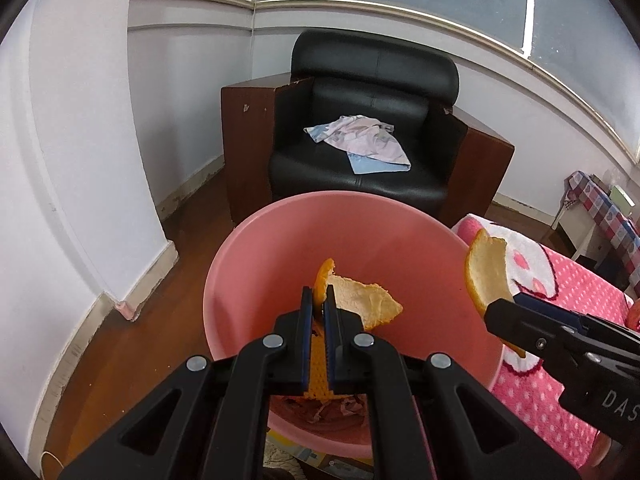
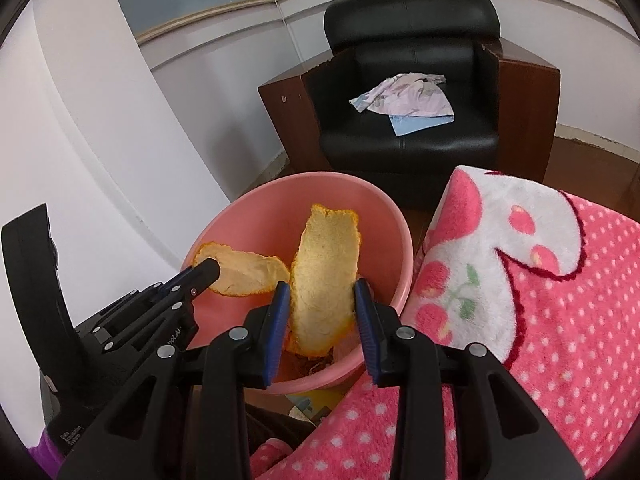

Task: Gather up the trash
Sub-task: 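Open both tools to drop the orange peels into the pink bucket, then withdraw both open tools from the bucket back over the table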

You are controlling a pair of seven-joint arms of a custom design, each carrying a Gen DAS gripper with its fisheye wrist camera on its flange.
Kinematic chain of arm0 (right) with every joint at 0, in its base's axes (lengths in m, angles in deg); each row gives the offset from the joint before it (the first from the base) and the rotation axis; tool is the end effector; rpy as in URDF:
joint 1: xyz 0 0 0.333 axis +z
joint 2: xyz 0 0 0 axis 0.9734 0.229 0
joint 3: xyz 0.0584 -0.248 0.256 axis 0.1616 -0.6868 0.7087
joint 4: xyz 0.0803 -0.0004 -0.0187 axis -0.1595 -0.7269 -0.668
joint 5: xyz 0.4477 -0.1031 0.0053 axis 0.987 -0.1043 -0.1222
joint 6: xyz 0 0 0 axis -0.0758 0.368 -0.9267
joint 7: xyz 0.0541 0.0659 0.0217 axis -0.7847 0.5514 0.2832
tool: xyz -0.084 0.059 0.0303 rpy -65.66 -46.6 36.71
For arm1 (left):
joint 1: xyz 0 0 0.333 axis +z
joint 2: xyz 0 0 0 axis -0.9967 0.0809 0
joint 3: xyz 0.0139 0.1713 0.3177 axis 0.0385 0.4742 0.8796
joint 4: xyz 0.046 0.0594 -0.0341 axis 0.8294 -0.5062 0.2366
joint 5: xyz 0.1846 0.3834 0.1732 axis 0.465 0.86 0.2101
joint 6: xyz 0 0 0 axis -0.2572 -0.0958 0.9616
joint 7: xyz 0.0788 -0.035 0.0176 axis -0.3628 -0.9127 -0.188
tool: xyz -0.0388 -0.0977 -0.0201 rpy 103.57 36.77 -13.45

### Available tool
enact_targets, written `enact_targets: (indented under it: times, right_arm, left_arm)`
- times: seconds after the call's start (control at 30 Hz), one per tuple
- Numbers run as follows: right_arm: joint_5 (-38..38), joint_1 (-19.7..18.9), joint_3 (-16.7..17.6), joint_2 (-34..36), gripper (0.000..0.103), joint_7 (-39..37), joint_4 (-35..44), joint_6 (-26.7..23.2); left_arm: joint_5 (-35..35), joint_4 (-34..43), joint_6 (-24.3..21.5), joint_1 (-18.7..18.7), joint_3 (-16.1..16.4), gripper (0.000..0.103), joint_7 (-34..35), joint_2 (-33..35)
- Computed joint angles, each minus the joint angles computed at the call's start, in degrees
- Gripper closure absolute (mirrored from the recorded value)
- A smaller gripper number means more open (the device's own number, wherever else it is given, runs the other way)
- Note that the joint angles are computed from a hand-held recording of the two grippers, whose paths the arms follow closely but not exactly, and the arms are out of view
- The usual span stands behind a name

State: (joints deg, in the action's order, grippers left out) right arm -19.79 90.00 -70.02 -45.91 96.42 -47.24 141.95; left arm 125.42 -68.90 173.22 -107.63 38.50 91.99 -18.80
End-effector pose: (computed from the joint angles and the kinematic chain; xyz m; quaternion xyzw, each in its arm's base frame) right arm 0.6000 0.0987 0.4477 -0.6277 0.6683 -0.1393 0.3741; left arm 0.6303 -0.2131 0.4231 -0.6081 0.6760 -0.3383 0.2424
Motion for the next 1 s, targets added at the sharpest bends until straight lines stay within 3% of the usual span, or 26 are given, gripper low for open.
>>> enact_targets:
  times: [0.17,0.27,0.37,0.47,0.7,0.87,1.0]
  right_arm:
    - [0.9,-0.3,0.3,0.8,0.067,-1.0,0.8,-0.3]
    - [0.3,-0.5,0.5,0.8,0.065,-0.4,0.8,-0.4]
    - [1.5,-0.5,0.6,0.5,0.06,-1.6,0.6,0.1]
    - [2.8,-0.3,0.5,-0.1,0.06,-2.7,0.2,0.6]
    - [5.3,1.2,-1.1,-2.5,0.06,-4.5,-1.8,1.1]
    - [6.3,3.2,-2.9,-5.2,0.059,-5.6,-4.4,1.9]
    - [7.4,6.0,-5.1,-7.7,0.053,-7.1,-6.8,3.2]
  left_arm:
    - [0.0,0.4,-0.5,-0.1,0.2,0.095,-0.9,0.3]
    - [-0.3,0.2,-0.6,0.5,-0.2,0.089,-0.9,0.1]
    - [3.4,0.1,-0.4,-1.0,1.7,0.079,-4.8,-0.4]
    - [5.4,-0.2,-0.4,0.0,0.7,0.075,-6.5,-1.1]
    - [17.8,-0.4,-0.9,0.5,0.1,0.057,-17.3,-3.6]
    - [25.7,-1.1,-1.2,2.3,-2.1,0.051,-23.8,-6.0]
    - [30.9,-2.2,-1.5,4.3,-4.8,0.05,-27.8,-8.3]
